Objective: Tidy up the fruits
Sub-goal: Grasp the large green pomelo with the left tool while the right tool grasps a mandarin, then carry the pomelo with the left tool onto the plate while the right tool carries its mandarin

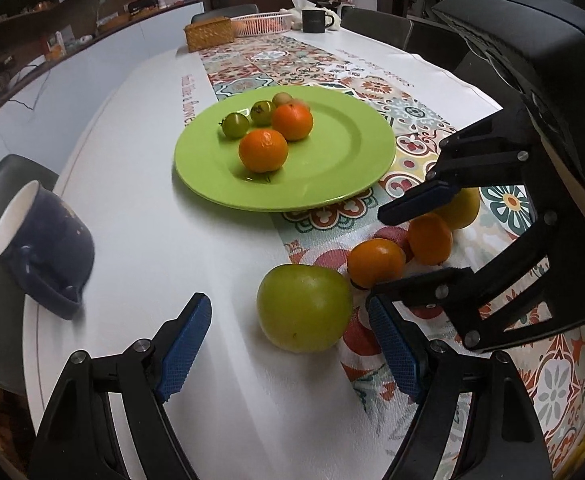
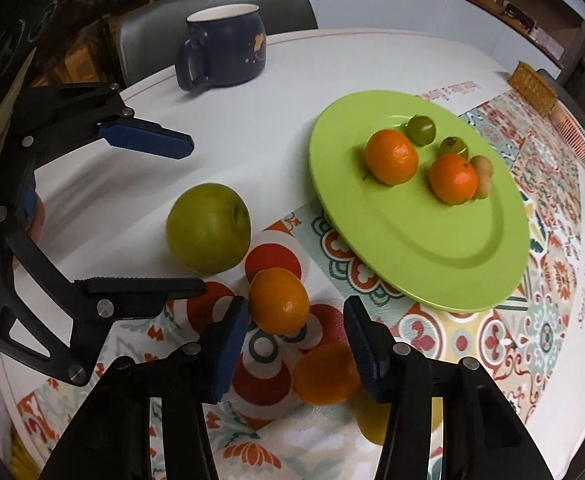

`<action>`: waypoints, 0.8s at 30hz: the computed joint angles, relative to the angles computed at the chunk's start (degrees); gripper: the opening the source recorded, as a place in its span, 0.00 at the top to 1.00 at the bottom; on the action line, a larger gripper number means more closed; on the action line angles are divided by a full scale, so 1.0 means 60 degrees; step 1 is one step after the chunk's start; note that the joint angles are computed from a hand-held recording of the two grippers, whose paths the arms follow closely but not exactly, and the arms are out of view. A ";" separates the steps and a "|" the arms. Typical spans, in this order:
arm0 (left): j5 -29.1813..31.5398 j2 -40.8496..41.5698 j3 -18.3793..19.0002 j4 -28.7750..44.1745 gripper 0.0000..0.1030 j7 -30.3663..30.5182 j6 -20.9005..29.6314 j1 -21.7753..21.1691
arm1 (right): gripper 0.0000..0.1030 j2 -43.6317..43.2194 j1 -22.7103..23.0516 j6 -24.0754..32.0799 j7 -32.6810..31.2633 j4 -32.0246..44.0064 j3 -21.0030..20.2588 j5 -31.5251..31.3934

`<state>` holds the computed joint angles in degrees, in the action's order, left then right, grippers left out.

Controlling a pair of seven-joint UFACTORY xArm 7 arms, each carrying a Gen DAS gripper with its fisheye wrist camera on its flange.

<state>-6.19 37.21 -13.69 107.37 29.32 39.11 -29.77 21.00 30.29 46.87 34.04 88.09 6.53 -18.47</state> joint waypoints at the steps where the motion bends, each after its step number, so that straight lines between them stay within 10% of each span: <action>1: 0.0008 0.0039 0.0011 0.0034 0.26 -0.0023 0.0022 -0.0020 | 0.52 0.0035 -0.0014 -0.0022 -0.0047 0.0016 0.0016 0.0031; 9: -0.0296 0.0384 -0.0118 0.0512 0.51 -0.0132 0.0499 0.0063 | 0.68 0.0111 -0.0062 -0.0330 -0.0048 -0.0065 0.0007 0.0292; 24: 0.0041 -0.0530 0.0148 -0.0779 0.52 -0.1723 -0.0438 -0.0122 | 0.69 -0.0599 0.0106 -0.1234 0.1687 -0.1015 -0.0099 -0.0529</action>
